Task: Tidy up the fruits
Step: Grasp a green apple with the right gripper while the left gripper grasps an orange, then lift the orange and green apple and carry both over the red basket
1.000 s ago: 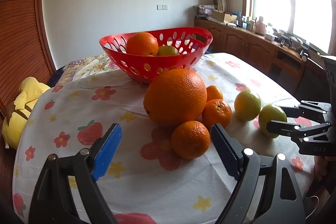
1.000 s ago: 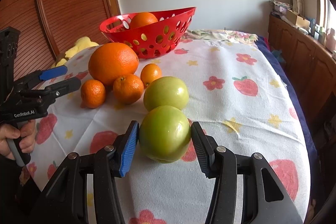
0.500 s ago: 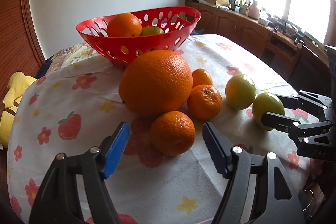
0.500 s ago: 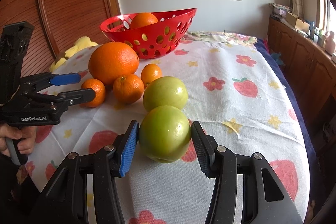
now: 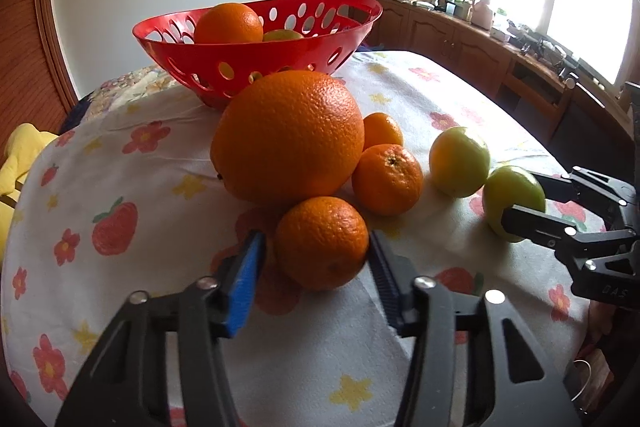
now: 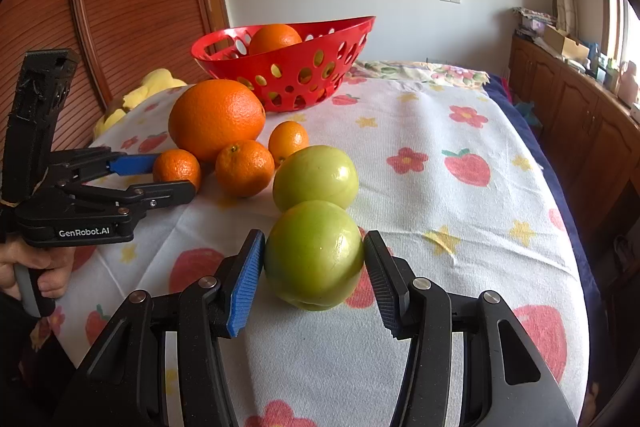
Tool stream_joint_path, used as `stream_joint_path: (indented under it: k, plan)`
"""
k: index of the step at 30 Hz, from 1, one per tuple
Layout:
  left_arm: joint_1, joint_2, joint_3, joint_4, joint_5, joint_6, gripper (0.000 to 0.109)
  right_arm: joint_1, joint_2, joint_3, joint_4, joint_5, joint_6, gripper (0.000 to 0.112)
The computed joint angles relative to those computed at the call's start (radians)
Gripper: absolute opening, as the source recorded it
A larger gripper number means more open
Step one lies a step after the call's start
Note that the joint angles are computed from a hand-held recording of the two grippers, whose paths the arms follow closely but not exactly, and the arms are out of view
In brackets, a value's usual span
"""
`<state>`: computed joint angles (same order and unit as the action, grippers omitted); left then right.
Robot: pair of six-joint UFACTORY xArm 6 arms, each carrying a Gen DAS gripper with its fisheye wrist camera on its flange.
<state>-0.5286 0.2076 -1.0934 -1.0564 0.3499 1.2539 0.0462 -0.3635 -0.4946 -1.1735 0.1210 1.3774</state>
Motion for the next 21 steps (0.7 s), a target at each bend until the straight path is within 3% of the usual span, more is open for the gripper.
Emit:
stream_joint_path:
  k: [21]
  plan:
    - [0.012, -0.104, 0.063, -0.13, 0.006, 0.119, 0.045, -0.002, 0.006, 0.002, 0.018, -0.01, -0.018, 0.052]
